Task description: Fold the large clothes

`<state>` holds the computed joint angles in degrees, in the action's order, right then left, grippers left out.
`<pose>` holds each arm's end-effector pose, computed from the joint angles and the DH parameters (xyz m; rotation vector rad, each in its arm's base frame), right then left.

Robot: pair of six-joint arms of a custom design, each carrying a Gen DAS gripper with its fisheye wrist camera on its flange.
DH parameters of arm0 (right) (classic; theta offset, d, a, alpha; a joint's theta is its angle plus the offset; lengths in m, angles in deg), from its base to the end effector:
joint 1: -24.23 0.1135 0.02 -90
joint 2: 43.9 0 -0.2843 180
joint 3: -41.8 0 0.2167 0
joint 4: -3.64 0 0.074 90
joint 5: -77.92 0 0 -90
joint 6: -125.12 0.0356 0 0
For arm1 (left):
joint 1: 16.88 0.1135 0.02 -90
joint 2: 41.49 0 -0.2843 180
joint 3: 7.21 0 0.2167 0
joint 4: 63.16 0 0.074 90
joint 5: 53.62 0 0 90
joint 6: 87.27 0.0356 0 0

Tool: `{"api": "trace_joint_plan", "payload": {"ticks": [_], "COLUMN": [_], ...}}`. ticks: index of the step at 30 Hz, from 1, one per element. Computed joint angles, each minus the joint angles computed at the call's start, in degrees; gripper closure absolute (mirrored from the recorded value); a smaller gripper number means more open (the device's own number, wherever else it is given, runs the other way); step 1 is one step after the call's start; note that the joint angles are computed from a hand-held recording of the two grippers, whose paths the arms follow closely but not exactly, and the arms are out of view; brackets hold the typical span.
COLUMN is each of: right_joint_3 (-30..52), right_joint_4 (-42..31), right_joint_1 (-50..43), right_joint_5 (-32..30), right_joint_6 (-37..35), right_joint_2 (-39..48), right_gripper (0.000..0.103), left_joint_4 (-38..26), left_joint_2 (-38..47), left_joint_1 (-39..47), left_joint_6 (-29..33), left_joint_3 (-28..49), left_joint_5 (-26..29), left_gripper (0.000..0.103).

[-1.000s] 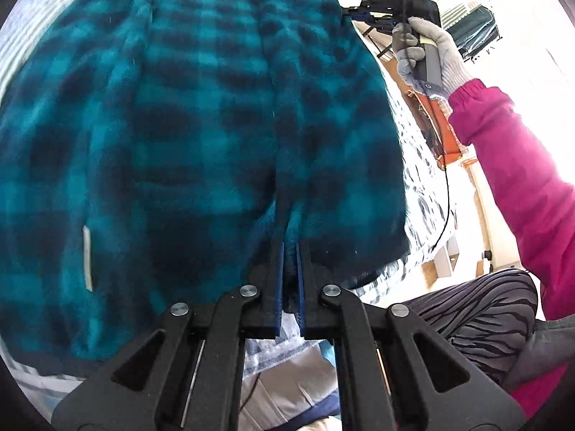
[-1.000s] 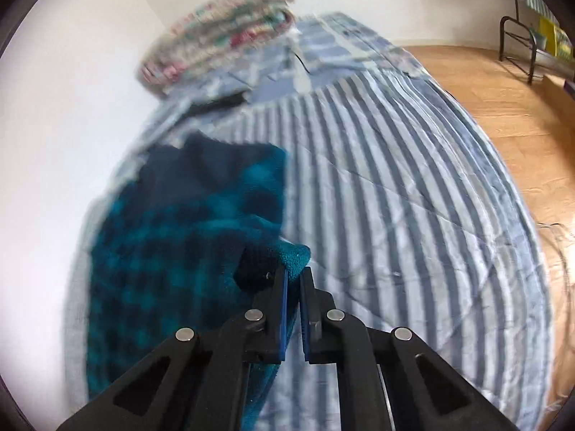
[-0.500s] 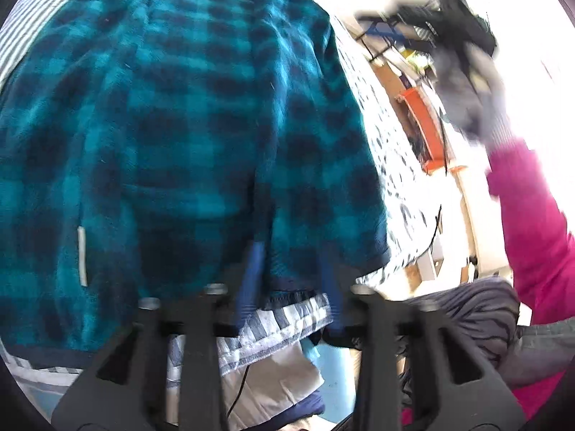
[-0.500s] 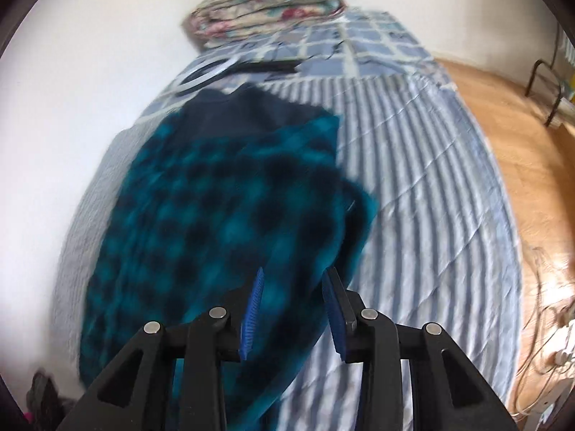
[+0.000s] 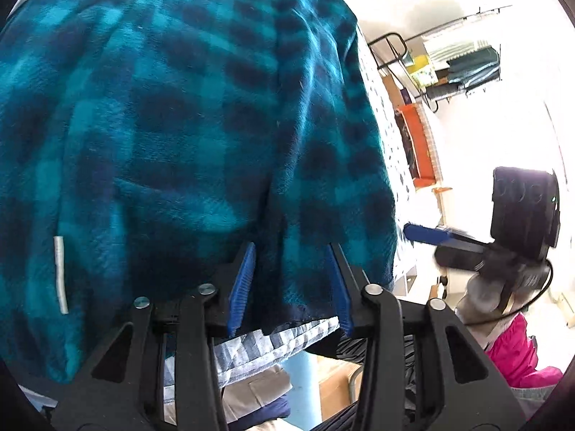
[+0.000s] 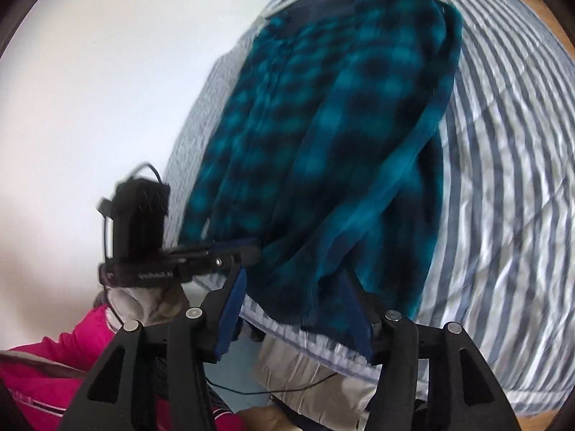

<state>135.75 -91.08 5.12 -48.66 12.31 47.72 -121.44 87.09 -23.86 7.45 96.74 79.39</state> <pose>0.2340 -0.0586 0.3040 -0.0715 2.8156 0.8903 0.4007 -0.0735 0.1462 0.3568 2.8057 -1.1173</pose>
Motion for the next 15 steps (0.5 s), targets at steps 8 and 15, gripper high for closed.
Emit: {"api": "trace_joint_plan", "payload": {"ticks": [8,15], "right_joint_3": [-5.9,-12.5], "right_joint_4": [0.9,5.2], "right_joint_1": [-6.3,-4.6], "right_joint_5": [2.9,8.7], "right_joint_6": [-1.1,0.1], "right_joint_2": [-0.7,-2.2], "right_gripper": [0.101,0.101], "left_joint_4": [5.7,5.6], "left_joint_2": [-3.9,-0.4], "left_joint_1": [-3.3,-5.0], "left_joint_6": [-3.6,-6.8], "left_joint_3": [-4.1,-2.3], "left_joint_5": [-3.2,-3.2], "left_gripper": [0.08,0.08]}}
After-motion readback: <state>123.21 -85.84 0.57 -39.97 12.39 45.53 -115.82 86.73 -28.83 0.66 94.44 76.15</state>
